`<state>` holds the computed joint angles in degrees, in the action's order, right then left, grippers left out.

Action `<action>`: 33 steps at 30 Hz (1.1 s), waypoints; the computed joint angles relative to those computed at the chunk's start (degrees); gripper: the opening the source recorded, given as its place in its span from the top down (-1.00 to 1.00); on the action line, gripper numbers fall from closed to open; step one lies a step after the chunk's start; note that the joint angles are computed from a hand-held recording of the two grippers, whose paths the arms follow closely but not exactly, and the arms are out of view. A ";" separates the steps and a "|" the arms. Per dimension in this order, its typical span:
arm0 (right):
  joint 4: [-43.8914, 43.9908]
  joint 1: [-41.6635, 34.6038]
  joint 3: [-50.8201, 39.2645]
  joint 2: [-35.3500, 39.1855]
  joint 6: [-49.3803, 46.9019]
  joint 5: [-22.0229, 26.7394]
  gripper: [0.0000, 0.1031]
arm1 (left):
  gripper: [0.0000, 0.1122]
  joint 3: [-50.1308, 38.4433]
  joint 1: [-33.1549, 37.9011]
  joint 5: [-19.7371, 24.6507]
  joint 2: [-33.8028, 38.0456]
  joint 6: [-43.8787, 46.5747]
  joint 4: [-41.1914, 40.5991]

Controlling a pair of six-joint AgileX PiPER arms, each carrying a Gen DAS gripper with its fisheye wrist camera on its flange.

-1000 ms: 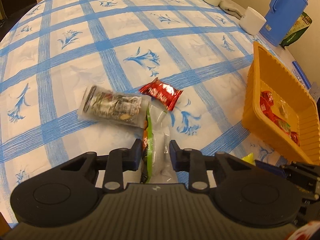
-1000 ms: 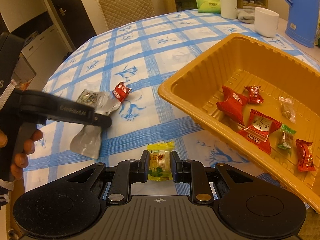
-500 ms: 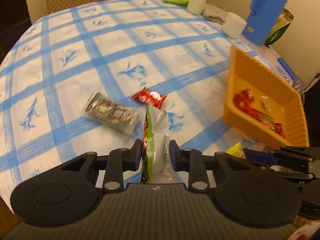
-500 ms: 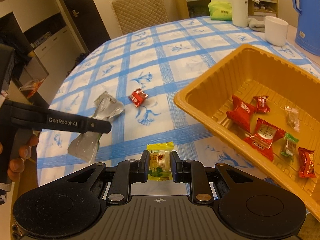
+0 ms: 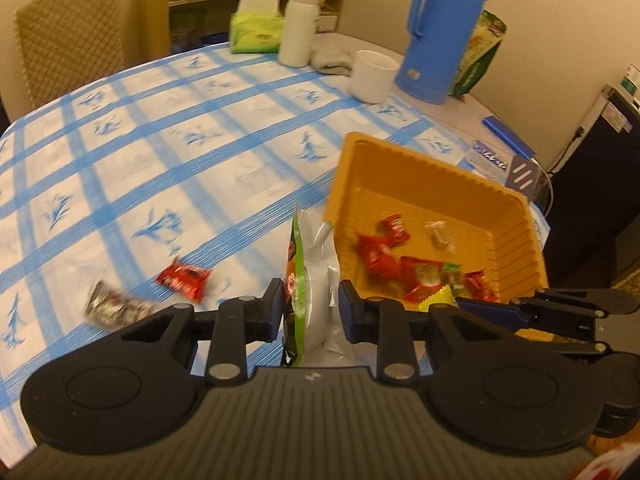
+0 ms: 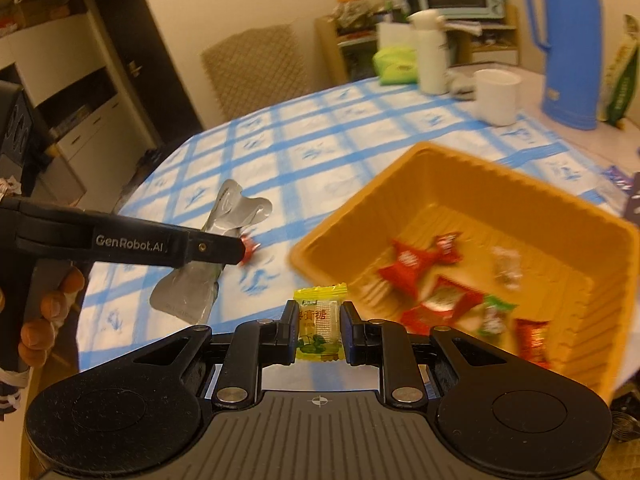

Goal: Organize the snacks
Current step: 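Lift the clear bag with the right gripper while the left grasps its other end, then lower the clear bag into the orange tray and open both grippers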

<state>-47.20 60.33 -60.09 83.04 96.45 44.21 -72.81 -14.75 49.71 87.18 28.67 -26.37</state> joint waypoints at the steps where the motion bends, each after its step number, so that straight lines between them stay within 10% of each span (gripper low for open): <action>1: -0.41 -0.24 0.68 -0.99 0.40 0.89 0.57 | 0.53 -0.66 -1.26 -0.34 0.48 -0.41 0.19; 33: 6.16 -22.22 15.24 -12.91 -11.44 -3.91 0.57 | 0.52 -28.95 -23.39 1.90 27.27 -20.36 14.15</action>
